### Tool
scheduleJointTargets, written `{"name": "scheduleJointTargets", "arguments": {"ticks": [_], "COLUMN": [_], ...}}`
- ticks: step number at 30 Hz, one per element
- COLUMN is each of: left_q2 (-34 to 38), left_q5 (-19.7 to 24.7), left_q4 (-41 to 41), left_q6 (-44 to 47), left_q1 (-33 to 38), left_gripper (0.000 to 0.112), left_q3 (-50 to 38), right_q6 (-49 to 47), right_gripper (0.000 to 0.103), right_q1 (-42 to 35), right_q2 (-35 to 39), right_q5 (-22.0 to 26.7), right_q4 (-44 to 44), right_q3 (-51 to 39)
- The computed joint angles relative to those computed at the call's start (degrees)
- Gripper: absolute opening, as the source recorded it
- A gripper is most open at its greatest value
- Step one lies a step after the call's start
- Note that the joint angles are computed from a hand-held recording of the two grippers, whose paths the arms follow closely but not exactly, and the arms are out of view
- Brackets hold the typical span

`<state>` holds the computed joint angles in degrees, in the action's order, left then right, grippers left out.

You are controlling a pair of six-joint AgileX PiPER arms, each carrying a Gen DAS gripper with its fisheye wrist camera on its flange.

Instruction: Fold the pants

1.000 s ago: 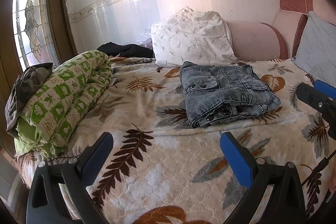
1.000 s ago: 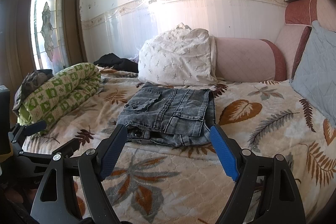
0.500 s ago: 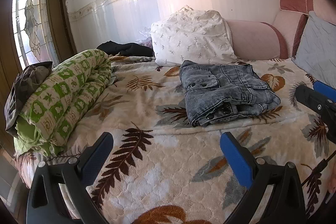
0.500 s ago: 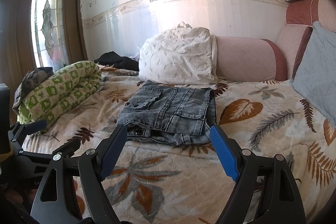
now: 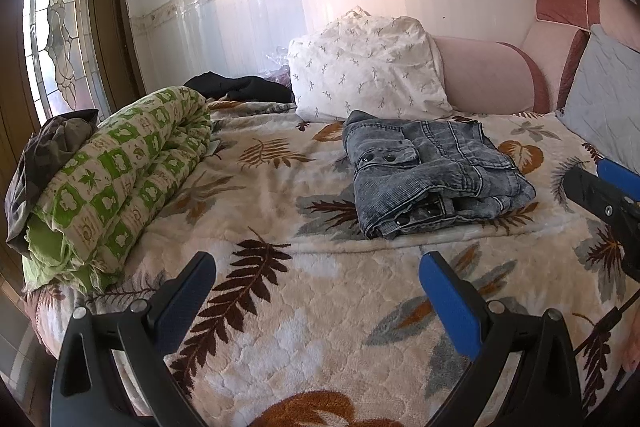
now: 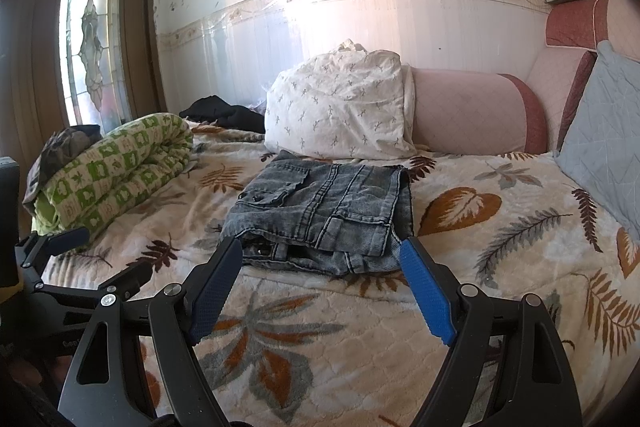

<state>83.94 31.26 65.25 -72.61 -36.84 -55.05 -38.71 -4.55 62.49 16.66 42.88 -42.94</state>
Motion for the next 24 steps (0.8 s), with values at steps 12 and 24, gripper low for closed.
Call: {"name": "scheduleJointTargets", "arguments": {"ticks": [12, 24], "left_q2": [1.5, 6.4], "left_q5": [-2.2, -2.0], "left_q4": [-6.0, -12.8], "left_q6": [5.4, 12.9], "left_q1": [3.4, 5.4], "left_gripper": [0.103, 0.103], "left_q3": [-2.1, -9.8], "right_q6": [-5.7, -14.5], "right_gripper": [0.081, 0.081], "right_q1": [0.8, 3.0], "right_q2": [5.3, 13.3], "right_q5": [-0.8, -0.2], "right_q4": [6.8, 15.2], "right_q3": [-3.9, -8.6]}}
